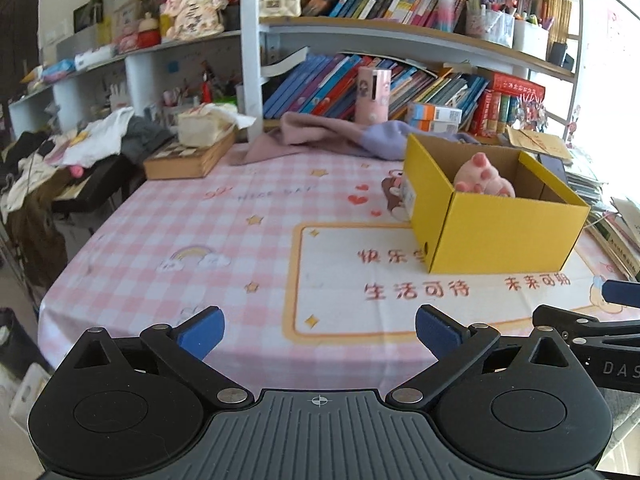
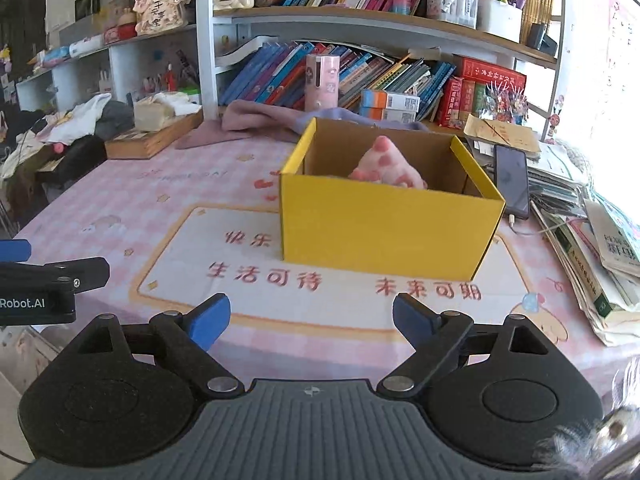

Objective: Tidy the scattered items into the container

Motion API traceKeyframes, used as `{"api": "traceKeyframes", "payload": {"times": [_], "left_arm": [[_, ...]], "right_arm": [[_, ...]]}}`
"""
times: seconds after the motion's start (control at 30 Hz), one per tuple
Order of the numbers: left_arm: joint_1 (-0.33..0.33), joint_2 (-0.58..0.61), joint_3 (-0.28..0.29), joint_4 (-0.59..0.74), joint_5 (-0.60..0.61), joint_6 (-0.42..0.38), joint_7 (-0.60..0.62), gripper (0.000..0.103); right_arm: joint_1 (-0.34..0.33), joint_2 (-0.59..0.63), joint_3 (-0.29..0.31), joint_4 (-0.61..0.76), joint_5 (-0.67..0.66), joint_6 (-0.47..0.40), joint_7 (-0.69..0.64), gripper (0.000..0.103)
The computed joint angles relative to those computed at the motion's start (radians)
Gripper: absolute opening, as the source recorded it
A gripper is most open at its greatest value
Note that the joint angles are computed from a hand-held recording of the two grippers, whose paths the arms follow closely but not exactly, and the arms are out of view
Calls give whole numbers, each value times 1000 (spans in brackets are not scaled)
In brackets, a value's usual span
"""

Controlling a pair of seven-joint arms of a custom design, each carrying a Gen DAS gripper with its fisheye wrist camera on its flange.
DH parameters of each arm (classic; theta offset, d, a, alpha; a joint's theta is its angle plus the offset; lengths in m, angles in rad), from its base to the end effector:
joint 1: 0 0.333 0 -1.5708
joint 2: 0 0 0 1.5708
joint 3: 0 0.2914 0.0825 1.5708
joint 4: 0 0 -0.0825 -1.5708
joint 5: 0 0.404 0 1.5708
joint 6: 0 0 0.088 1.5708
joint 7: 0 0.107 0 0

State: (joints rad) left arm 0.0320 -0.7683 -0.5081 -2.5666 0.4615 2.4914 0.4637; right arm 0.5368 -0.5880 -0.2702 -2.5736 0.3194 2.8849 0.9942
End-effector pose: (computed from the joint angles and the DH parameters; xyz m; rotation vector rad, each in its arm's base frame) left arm 0.3701 -0.2096 0.5221 -1.9019 1.3238 -0.6518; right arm 0.4434 0.0933 0.5211 -1.9895 1.1217 -0.5732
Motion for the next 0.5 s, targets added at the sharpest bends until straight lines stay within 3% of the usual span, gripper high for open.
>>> {"api": "traceKeyframes", "payload": {"times": [0.23, 0.5], "left_arm": [[-45, -65, 25, -54, -37, -21, 34, 103], [-53, -94, 27, -76, -68, -18, 71, 103]], "right_arm": [[-117, -47, 123, -66, -111, 18, 161, 99], [-131, -64, 137, -86, -219, 15, 267, 101]]}}
